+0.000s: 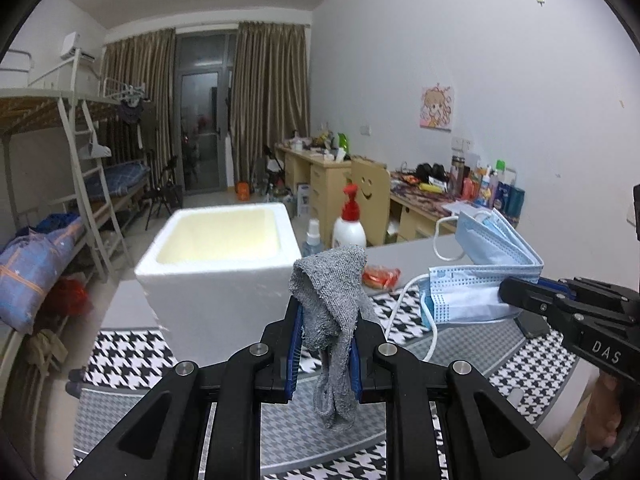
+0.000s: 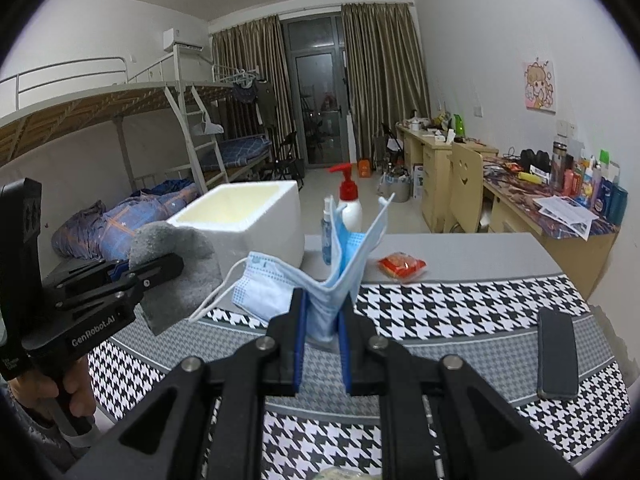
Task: Organize soft objects
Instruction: 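Carry the grey cloth and blue mask with both grippers over the foam box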
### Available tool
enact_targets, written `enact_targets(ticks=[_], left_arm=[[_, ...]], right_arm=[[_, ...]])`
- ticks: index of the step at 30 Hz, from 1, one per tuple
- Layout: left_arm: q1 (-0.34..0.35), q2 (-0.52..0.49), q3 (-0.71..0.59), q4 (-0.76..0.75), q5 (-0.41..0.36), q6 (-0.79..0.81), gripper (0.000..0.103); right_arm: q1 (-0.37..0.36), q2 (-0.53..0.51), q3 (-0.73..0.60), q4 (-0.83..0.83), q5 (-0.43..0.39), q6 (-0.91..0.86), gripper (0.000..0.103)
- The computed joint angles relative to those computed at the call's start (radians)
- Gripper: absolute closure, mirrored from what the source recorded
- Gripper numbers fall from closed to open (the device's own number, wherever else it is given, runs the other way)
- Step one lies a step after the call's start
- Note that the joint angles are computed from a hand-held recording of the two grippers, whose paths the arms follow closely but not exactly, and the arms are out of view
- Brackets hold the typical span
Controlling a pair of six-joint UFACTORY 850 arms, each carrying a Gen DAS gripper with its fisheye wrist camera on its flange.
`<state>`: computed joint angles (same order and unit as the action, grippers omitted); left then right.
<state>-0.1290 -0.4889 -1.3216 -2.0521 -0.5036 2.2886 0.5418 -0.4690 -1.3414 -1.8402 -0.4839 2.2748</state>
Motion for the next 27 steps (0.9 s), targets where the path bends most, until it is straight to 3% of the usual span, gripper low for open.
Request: enact_targets(ticks=[27], left_arm=[[0.021, -0.031, -0.099, -0.134, 0.031, 0.089, 0.082]], right_arm=[[0.000, -0.074, -0.159, 0.027, -0.006, -0.104, 0.085]])
